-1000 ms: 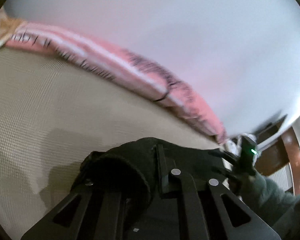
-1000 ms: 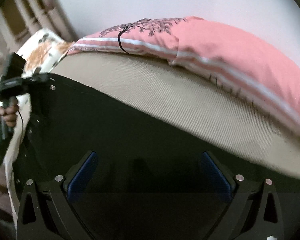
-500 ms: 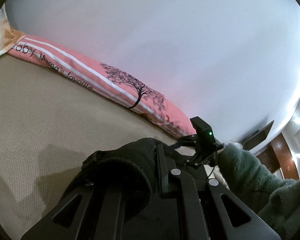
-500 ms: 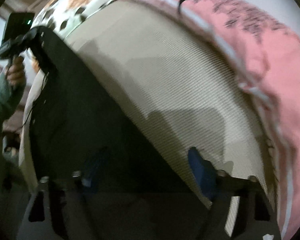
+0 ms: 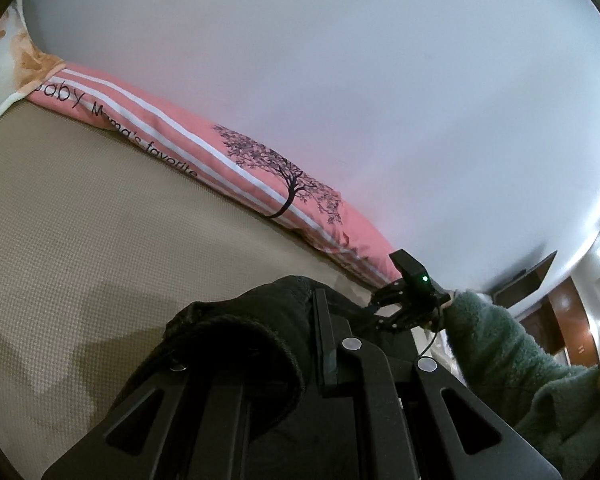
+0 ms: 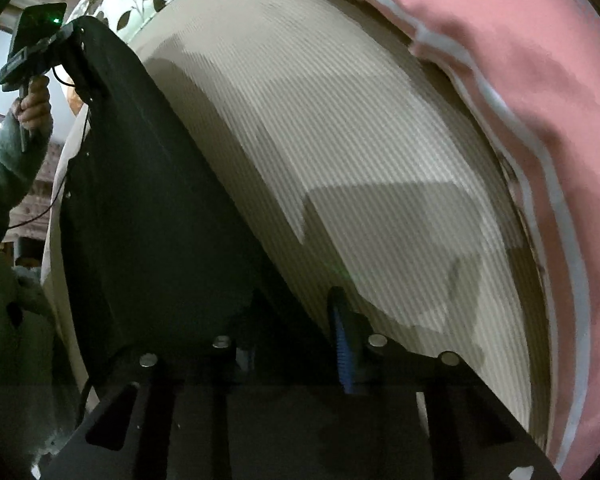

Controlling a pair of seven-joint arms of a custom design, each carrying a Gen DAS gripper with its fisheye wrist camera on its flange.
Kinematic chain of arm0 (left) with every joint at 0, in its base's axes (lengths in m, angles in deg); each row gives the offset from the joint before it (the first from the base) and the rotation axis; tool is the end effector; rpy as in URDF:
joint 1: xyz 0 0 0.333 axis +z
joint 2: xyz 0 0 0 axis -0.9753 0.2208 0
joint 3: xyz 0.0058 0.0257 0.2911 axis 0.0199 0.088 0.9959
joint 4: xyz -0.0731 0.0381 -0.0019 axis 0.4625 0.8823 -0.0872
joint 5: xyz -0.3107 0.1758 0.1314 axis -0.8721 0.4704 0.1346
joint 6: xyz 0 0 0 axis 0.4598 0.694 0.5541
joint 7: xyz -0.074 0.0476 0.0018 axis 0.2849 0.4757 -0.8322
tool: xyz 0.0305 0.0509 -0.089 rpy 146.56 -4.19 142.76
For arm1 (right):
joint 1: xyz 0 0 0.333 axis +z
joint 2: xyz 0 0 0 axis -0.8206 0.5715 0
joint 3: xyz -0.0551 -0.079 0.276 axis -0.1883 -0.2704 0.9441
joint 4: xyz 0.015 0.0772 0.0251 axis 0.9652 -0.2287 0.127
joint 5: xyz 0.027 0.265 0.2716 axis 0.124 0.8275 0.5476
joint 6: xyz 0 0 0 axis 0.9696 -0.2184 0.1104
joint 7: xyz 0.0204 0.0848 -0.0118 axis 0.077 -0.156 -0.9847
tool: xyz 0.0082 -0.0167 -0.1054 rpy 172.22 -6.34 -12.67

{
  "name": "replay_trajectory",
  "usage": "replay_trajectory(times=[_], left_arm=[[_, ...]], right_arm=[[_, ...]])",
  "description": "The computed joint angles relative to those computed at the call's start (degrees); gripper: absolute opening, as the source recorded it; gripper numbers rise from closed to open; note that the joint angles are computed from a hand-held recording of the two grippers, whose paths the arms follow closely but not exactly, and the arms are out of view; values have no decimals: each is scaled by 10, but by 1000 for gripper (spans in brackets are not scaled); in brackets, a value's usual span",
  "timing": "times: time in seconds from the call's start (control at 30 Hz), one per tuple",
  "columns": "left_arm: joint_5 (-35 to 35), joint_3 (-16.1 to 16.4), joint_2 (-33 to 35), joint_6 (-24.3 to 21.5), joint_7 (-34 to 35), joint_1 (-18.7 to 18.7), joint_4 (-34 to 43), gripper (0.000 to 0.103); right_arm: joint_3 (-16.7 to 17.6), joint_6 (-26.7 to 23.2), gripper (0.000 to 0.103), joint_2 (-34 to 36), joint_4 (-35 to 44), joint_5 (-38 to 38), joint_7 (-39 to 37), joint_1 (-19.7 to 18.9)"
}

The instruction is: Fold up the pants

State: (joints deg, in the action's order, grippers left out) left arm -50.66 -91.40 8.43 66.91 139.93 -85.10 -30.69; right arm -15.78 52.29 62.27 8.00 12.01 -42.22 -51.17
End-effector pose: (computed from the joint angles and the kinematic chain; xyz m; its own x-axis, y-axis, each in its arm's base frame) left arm 0.5695 -0.2241 0.3763 -0.2892 -0.5943 0.7504 -0.8574 -0.1878 -0.4792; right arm 0.6980 0.1314 0.3329 0.7156 -0.6222 -0.3174 -0.6755 -0.7321 -0.0877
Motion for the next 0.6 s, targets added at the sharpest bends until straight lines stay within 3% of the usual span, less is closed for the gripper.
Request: replay_trajectory(times=[0.13, 0.23, 0.43, 0.6], left_arm=[[13, 1, -3, 4, -11, -2, -1, 9], [29, 1, 1, 12, -24, -5, 3, 9], [54, -3, 16, 29, -46, -5, 15, 9], [146, -2, 42, 59, -92, -12, 49, 9]], right_arm=[[-8, 18, 24, -25, -38, -9, 6, 0], [-13, 63, 15, -51, -82, -19, 10, 3], [-16, 236, 9, -168, -272, -42, 38, 26], [-31, 410, 7, -258, -430, -90, 147, 61]])
